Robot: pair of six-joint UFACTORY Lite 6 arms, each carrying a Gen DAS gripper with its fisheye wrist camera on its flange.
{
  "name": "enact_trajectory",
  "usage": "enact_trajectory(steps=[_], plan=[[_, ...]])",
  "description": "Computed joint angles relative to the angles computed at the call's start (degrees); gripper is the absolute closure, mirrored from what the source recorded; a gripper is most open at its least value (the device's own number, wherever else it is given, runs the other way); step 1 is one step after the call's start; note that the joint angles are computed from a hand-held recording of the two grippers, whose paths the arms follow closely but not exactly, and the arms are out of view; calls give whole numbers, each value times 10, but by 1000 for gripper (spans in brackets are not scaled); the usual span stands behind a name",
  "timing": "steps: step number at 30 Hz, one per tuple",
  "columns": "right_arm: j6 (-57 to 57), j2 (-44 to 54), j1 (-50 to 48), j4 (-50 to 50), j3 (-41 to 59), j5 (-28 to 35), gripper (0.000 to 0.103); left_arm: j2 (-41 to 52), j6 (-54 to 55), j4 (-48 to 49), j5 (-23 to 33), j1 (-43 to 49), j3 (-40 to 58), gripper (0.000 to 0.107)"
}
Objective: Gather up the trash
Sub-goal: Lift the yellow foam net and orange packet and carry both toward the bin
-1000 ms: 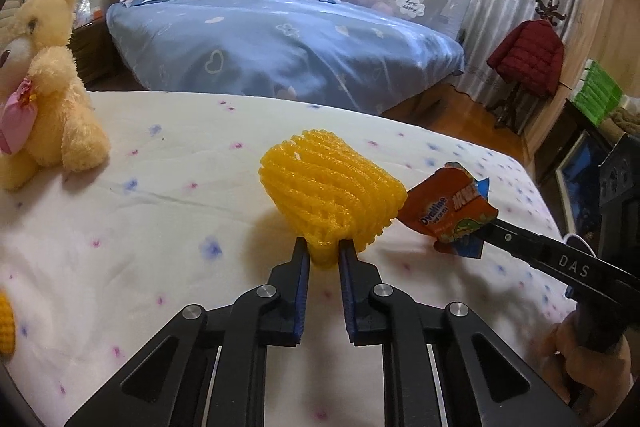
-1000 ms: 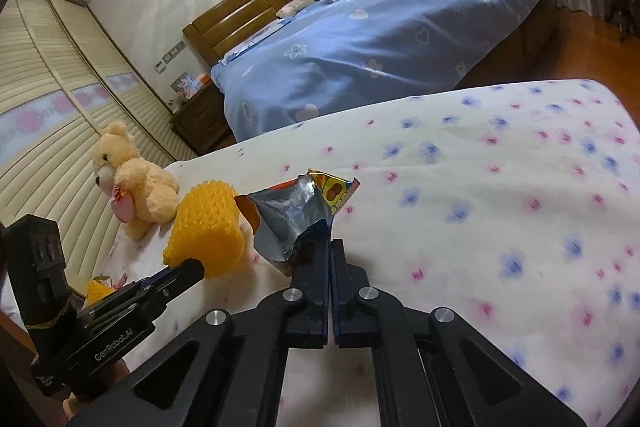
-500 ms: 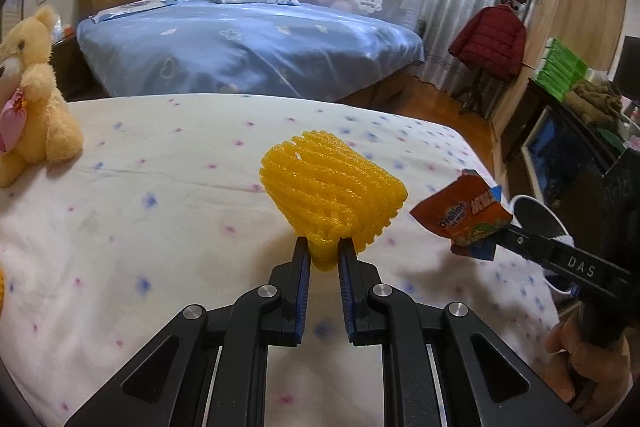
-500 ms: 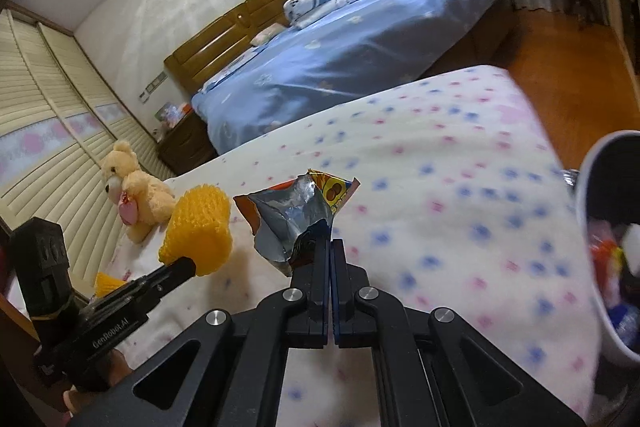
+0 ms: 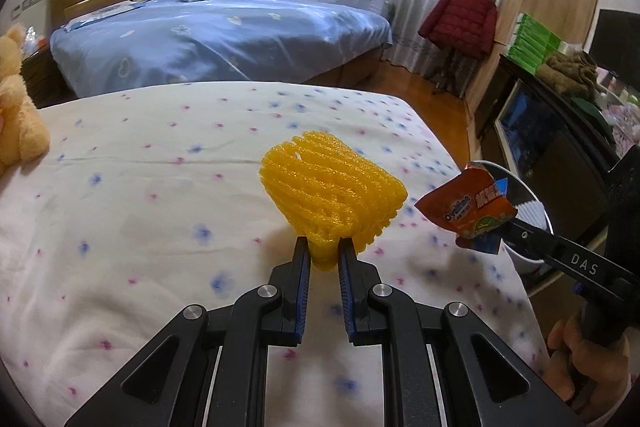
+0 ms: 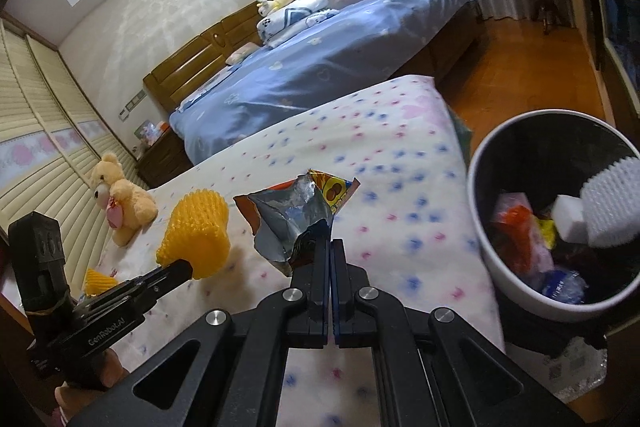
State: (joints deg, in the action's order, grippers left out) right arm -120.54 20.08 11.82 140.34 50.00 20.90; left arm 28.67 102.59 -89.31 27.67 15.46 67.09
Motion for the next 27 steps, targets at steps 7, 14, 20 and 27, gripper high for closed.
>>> enact_trajectory(steps=[7, 14, 20, 27], plan=[[-3, -51, -28, -9, -54, 6, 103, -23, 12, -12, -10, -29, -23, 94], [-6, -90, -55, -15, -97, 15, 103, -49, 32, -32, -19, -58, -55, 94], [-4, -116, -72, -24, -123, 20, 103, -55, 42, -44, -25, -77, -65, 94], [-3, -133, -83, -32, -143, 24, 103, -63, 50, -51, -29, -89, -75, 94]])
